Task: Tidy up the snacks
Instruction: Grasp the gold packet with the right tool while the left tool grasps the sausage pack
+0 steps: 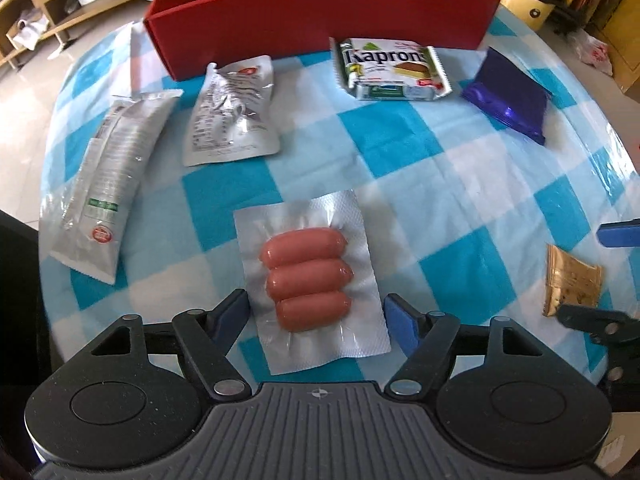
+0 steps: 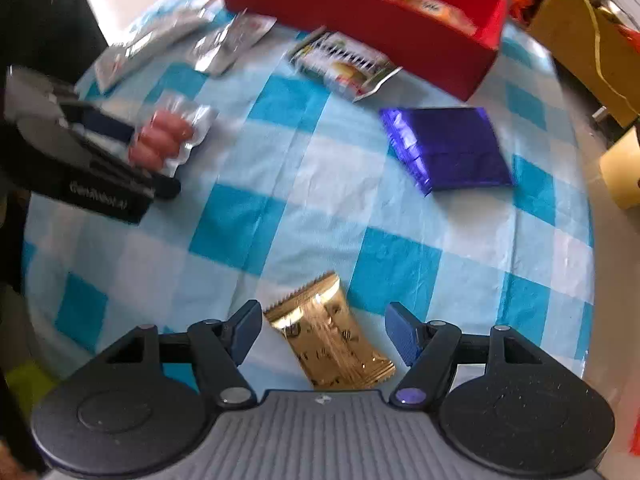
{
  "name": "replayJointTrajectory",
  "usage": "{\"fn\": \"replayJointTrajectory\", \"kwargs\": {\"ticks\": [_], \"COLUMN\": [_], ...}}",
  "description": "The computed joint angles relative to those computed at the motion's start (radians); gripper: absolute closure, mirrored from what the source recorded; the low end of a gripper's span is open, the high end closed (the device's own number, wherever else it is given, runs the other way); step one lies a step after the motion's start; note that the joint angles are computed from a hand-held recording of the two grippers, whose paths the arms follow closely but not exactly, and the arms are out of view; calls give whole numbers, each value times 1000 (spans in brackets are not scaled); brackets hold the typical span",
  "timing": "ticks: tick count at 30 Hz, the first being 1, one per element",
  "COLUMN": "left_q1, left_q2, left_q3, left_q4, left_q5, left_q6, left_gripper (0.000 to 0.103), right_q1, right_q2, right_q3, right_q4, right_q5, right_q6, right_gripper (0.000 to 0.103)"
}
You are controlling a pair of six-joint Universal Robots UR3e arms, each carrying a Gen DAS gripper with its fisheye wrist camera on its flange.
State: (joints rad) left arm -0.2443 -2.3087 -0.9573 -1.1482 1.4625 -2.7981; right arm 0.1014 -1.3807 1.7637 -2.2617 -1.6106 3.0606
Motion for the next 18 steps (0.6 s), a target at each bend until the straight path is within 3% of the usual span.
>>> {"fn": "replayJointTrajectory", "kwargs": {"ticks": [5, 12, 18], "left_q1": [12, 6, -9], "left_q2": [-25, -42, -101], "left_q3": [53, 88, 157], "left_q4": [-45, -64, -64], "left_q5": [-30, -19, 11], "left_q6": [-27, -32, -69], "left_gripper": [25, 19, 10], "right_q1": [-5, -23, -37], "right_q2": [35, 54, 56], "right_q3": [-6, 14, 10], "right_q4": [35, -10, -45], "right_q5": [-15, 9, 36], "right_q6": [-72, -65, 1], "right_gripper": [40, 41, 61]}}
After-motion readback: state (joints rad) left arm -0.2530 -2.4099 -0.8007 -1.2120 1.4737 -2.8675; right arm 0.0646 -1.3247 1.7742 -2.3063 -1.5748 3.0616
